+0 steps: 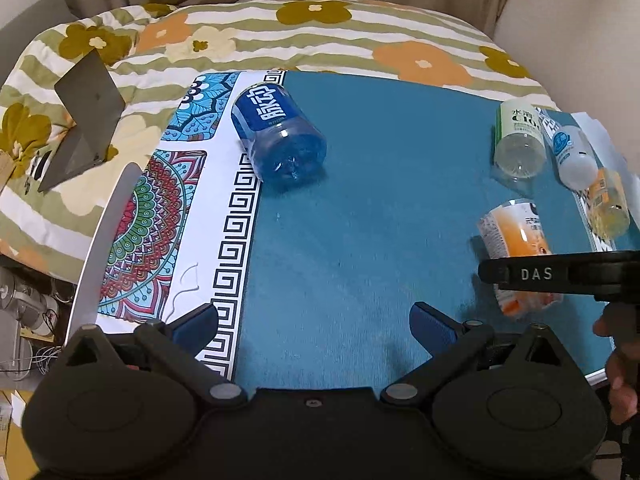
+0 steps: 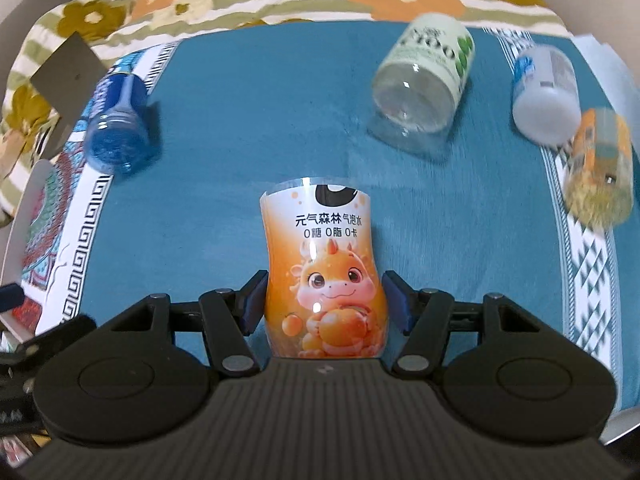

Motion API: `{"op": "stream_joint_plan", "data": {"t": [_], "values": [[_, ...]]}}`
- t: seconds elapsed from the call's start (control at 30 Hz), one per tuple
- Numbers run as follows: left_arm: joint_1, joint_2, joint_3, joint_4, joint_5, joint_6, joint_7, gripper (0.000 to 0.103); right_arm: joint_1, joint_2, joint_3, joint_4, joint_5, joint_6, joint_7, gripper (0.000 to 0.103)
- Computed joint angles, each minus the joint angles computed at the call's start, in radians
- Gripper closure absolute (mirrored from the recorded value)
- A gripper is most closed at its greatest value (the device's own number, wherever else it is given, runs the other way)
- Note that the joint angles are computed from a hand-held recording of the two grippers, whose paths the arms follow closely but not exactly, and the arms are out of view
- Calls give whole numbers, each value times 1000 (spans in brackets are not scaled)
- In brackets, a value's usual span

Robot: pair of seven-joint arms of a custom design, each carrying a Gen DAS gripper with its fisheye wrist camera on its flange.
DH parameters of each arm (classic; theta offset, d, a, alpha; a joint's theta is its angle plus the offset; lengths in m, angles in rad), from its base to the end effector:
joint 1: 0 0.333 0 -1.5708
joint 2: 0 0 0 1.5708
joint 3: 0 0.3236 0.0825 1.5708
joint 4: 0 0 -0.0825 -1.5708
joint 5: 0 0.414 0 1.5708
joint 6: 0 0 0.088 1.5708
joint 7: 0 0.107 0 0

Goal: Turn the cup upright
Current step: 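Lift the orange-labelled cup with the right gripper and carry it, then grasp the orange-labelled cup with the left gripper from the right gripper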

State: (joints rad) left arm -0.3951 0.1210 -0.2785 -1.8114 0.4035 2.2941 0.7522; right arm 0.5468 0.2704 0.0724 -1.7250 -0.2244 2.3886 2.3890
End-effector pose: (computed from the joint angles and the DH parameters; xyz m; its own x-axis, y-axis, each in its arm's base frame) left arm 0.5236 -0.3977 0.5103 -0.0597 -0.9982 0.0010 -0.8850 0.0525 -0.4627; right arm 0.5733 0.4008 0.4629 -0.0420 -0.9886 -0.1445 -0.9170 0.0956 -0.3873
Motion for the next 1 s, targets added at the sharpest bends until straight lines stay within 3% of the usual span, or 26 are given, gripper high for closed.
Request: {"op": "stream_joint_plan", "data": {"t": [0.3,0.53,0.8,1.0], "values": [[-2,9,-1,10,-10,-3,9,0,6,2,-4,-3,-17,7,17,25],[-7,11,-1,18,-4,-7,1,0,4,-3,0,-7,1,16,12,7],[-6,-15,-2,17,0,-13,-22,0,-5,-46,6,-44,14,30,25,7],[-11,4,-9,91,-18,-40,-10,0,-33,-169,24,-149,32,72,31,7]]}}
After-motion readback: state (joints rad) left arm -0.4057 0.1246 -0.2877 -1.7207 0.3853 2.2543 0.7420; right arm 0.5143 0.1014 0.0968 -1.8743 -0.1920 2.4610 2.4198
